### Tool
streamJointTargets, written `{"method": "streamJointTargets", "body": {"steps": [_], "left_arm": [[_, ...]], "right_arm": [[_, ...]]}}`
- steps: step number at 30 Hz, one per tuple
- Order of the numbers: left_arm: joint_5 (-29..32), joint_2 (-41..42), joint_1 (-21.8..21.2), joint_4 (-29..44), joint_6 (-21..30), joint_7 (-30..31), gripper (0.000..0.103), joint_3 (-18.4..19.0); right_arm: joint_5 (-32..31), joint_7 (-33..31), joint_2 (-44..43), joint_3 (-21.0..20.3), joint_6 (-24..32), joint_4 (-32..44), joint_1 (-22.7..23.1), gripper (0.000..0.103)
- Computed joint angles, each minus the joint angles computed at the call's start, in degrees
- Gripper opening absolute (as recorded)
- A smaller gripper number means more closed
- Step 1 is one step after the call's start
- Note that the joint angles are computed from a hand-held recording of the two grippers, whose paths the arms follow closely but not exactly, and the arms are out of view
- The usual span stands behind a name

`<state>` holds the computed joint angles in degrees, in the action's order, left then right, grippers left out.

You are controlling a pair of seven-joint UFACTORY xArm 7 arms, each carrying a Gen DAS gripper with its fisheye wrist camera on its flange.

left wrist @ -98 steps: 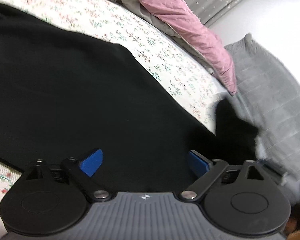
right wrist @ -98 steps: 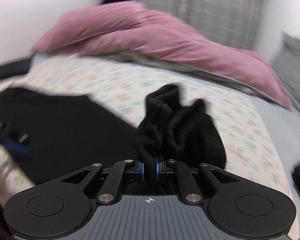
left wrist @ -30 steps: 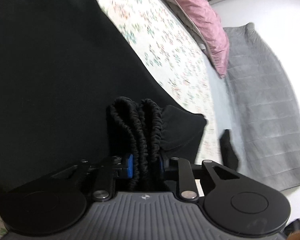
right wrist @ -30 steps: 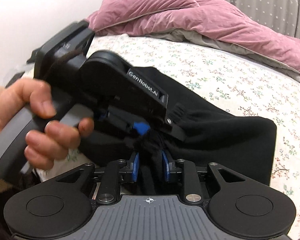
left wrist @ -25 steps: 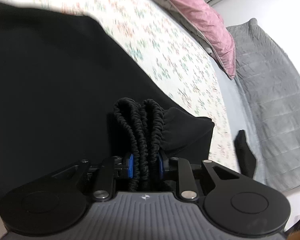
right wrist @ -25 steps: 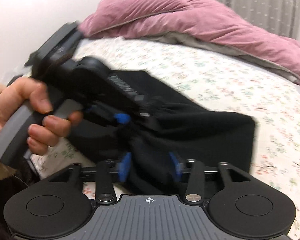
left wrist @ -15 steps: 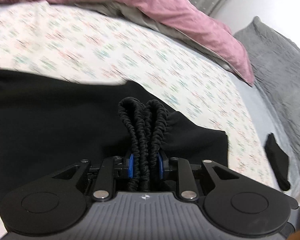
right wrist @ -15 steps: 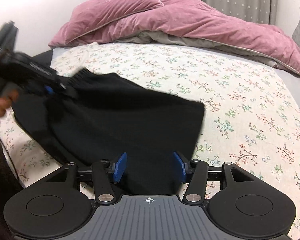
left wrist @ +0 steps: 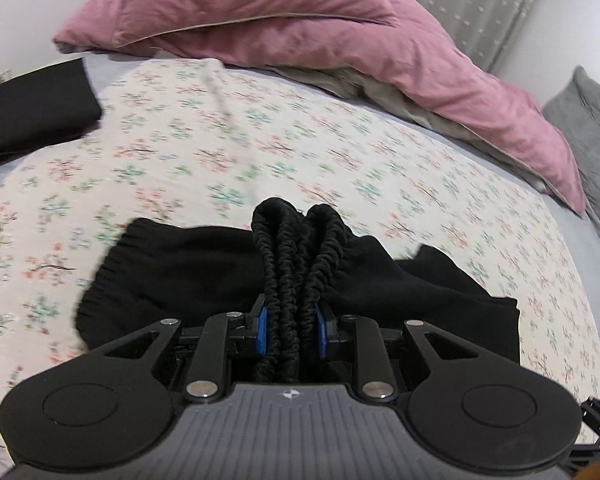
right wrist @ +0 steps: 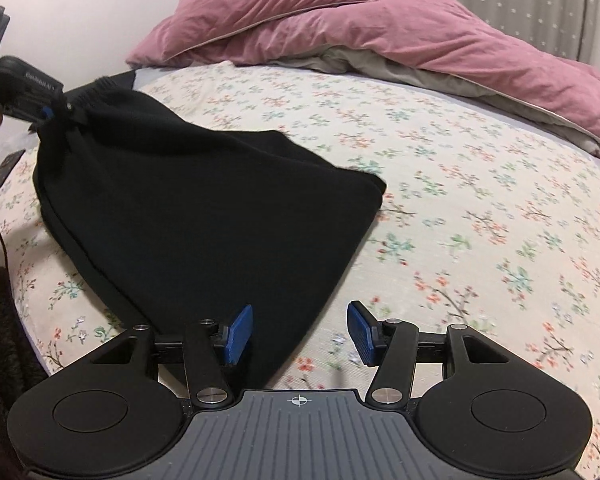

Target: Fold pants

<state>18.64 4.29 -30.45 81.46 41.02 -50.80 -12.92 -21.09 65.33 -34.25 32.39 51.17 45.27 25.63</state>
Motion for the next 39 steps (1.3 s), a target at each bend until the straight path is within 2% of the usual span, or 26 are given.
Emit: {"method": "streamJointTargets", "body": {"steps": [6,9,12,15,17,19,21,25,28,30,31,35,37,39], "left_arm": [[2.31,-2.03,1.87,-1.76,1.98,-1.40,0.047,1.03],[0.03,-2.89,3.53,-4.15,0.81,-1.61,0.048,1.47],[3.34,-2.95,4.29,-5.74,1.36,-4.13,0.048,1.38],[3.90,-3.25,4.86,-7.45,-0.07,-5.12,0.049,1.29],[4.90,-3.32,4.98,-7.65,-0.26,-5.50,0.052,1.13],[5.95,-3.47,4.82,-7.00,1.29,-6.15,0.067,0.81],[8.55,-3.95,4.49,-6.18,2.78,-6.95,0.073,0.43],[14.34,-6.48,4.29,-7.03,0.45,-8.75,0.076,-0.79],[19.96,-6.65,4.00,-5.23,1.22,-9.82,0.078,-2.08],[21.02,-6.10,3.79,-3.50,2.35,-9.70,0.078,-2.34],[20.27,-6.01,3.77,-3.45,1.12,-8.77,0.078,-2.13],[11.07,-2.22,3.10,-1.65,-3.31,2.68,0.075,-1.56],[9.39,0.69,2.00,0.53,-2.34,6.03,0.065,-1.31],[7.20,3.12,1.14,1.92,-2.59,8.85,0.060,-0.65]], "right_arm": [[-2.07,0.08,4.27,0.63,-1.56,2.38,-0.76,0.057],[-3.26,-0.14,5.87,0.31,-2.26,3.26,-0.53,0.057],[-4.17,-0.09,7.29,-0.09,-2.65,3.93,-0.25,0.057],[-4.53,-0.06,8.10,-0.58,-2.69,4.20,0.44,0.057],[-4.61,-0.19,8.37,-0.96,-2.59,4.34,0.92,0.057],[-4.65,-0.29,8.54,-1.25,-2.27,4.51,1.26,0.057],[-4.93,-0.42,8.66,-1.38,-1.74,4.84,1.42,0.058],[-7.03,-0.50,9.15,-1.04,-0.74,5.96,0.97,0.058],[-9.63,0.35,10.08,-0.95,-1.11,6.73,-0.22,0.058],[-11.03,1.24,11.17,-1.15,-1.16,7.53,-0.99,0.058],[-11.82,1.87,11.62,-1.29,-1.49,7.76,-1.29,0.058],[-14.91,2.66,14.03,-2.73,-4.31,8.55,-2.13,0.057],[-17.72,3.09,15.96,-3.10,-5.46,9.62,-2.73,0.056],[-19.90,1.78,18.23,-4.27,-6.54,11.14,-2.76,0.052]]}}
